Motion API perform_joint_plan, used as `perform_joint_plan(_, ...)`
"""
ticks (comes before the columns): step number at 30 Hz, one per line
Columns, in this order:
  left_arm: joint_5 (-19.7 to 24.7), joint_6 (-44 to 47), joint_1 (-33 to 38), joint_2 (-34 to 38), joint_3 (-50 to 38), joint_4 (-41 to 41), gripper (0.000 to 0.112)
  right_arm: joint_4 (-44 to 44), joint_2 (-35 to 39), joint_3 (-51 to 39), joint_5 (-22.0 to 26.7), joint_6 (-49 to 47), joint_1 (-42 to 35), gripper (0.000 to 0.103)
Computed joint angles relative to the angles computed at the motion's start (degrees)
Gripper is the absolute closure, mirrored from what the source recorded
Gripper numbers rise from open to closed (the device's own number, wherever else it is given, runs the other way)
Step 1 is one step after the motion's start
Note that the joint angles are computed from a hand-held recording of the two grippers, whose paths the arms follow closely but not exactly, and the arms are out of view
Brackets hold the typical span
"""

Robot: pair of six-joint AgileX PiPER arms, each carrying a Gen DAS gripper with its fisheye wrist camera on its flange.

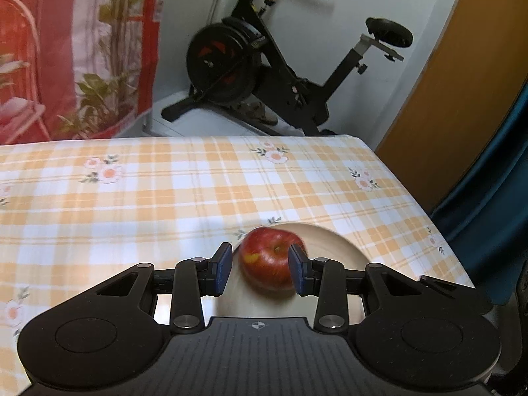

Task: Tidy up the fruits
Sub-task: 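Lower the apple onto the plate and open the left gripper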

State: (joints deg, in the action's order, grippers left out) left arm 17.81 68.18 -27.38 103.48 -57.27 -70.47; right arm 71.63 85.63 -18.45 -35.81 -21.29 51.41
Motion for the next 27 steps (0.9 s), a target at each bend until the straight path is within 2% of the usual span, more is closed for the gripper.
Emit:
perform_joint_plan(5,0.0,7.8,4.0,-6.8,7.8,-5.7,0.073,12.3,-0.2,-1.4,-5.7,-2.9,10.7,0.048)
perform_joint_plan(9,0.6,12.5,8.5,-12.0,13.0,-8.6,0.073,17.8,0.7,-4.1,-7.3,-6.8,15.2,0.048)
perform_joint_plan(19,2.7,22.4,15.8,-20.9,21.8,-14.4,0.073,23.0,4.8,-11.9,-7.3,-15.4,18.7,0.048)
perform_joint_plan(27,6.2,27.7,19.5,-20.9,26.0,-18.3,0.073,25.2,7.3,-15.1,-6.6,-18.4,20.7,0.048)
